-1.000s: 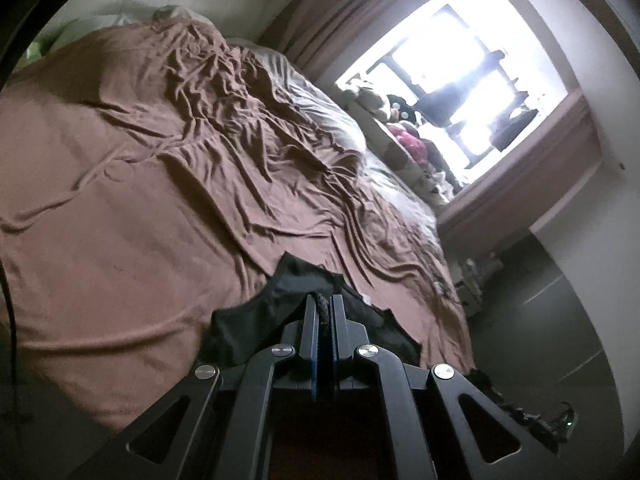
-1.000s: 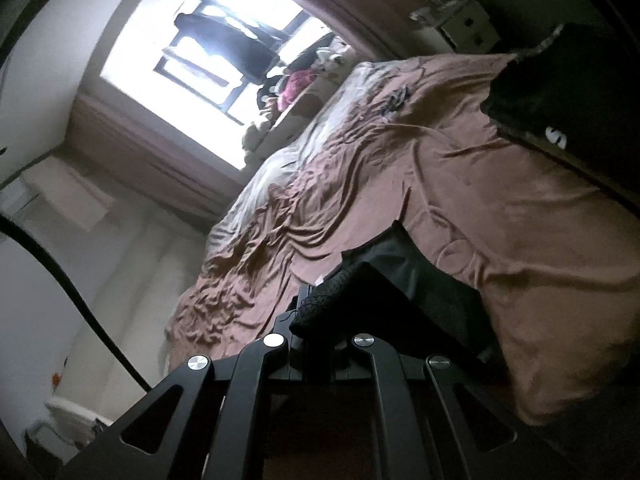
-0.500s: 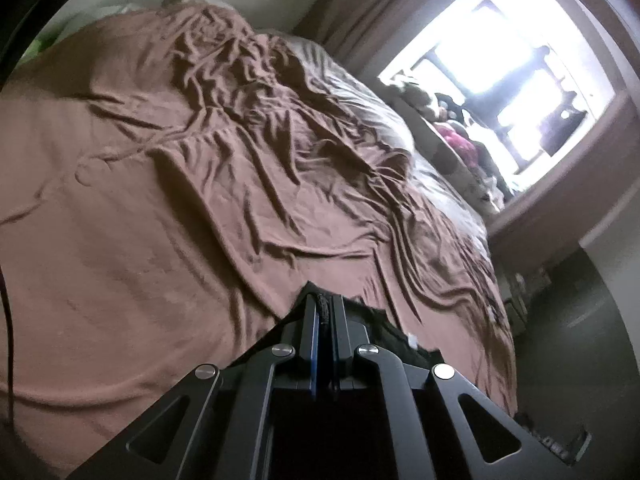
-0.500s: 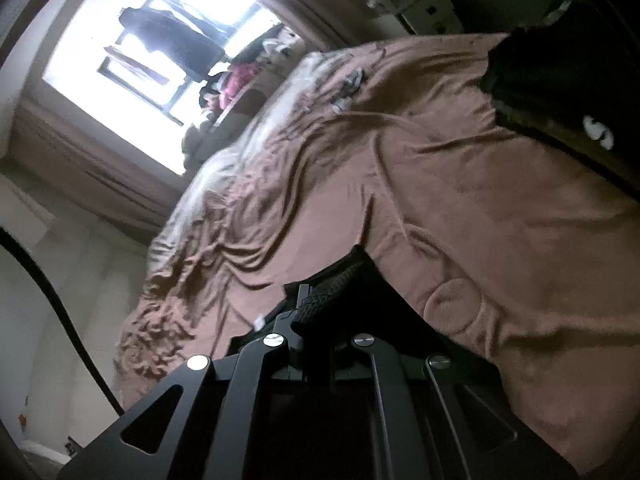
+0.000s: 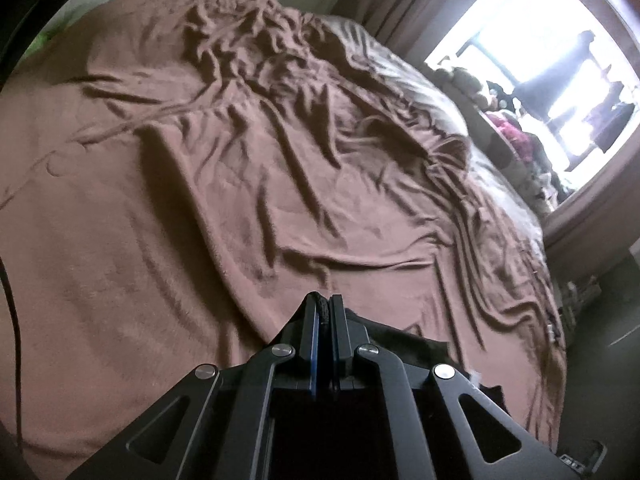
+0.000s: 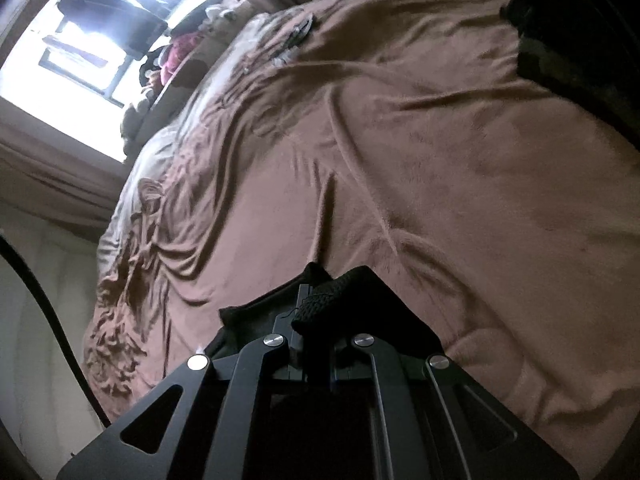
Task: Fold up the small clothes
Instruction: 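Open both grippers to release the folded edge and pull back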
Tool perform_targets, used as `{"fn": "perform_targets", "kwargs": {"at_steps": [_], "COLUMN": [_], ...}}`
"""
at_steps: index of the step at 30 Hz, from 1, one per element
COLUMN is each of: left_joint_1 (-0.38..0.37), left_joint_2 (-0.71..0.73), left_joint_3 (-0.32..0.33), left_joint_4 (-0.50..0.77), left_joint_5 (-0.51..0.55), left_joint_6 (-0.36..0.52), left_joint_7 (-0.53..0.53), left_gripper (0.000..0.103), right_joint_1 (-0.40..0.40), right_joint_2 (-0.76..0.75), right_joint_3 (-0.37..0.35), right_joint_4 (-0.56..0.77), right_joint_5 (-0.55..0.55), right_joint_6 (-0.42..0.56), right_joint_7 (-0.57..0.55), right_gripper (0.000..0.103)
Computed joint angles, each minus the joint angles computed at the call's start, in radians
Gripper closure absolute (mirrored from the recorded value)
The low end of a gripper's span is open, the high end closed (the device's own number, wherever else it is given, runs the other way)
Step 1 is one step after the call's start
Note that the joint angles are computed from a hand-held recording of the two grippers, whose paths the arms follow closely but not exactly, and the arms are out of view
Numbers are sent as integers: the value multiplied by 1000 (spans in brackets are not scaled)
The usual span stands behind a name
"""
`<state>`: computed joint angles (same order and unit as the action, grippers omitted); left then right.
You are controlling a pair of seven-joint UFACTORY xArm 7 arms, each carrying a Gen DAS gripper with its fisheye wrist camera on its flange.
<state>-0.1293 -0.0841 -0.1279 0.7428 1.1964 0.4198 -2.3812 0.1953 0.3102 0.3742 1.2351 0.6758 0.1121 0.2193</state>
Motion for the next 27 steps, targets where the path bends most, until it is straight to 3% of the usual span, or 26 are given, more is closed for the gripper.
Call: {"fn": "perform_targets", "kwargs": {"at_steps": [3,6,7,8,10,13,16,19,21,27], "left_joint_1": [15,26,21,17,8,-2,5,-6,-20,-55], "left_joint_2": [65,66,51,40,5,-33,-34,-25,-15,9], "left_joint_3": [29,60,55,49,30,6,6,0,-10,-25], "left_joint_4": [27,22,20,19,17,16,15,27,41,56], "left_joint_5": [9,58,52,37,35,-21,-82,-211,-286,-406], "left_joint_6": [-61,-138,-115,-90,-27,40,1,2,37,109], "left_joint_7": [61,46,66,90,125,232,333,544,679,939], "left_gripper": [98,92,78,55,33,32,32,32,32,23], "right_joint_1": [-40,-54,-54,-31,-4,-42,-88,-36,-32,43], "right_joint_2": [68,105,103,93,69,41,29,3,-8,-10], "right_joint_3": [57,55,52,18,-23,10,52,-20,-31,-119], "right_joint_4": [46,101,101,95,72,41,37,24,21,46], "right_joint_5": [27,-10,-14,-43,-93,-107,-82,-156,-167,-289], "right_joint_6": [-28,44,28,17,-9,-21,23,81,119,211], "right_joint_7": [-74,-105,-123,-106,-80,-115,-190,-211,-263,-302], "right_gripper": [99,92,81,60,31,30,30,30,30,30]}}
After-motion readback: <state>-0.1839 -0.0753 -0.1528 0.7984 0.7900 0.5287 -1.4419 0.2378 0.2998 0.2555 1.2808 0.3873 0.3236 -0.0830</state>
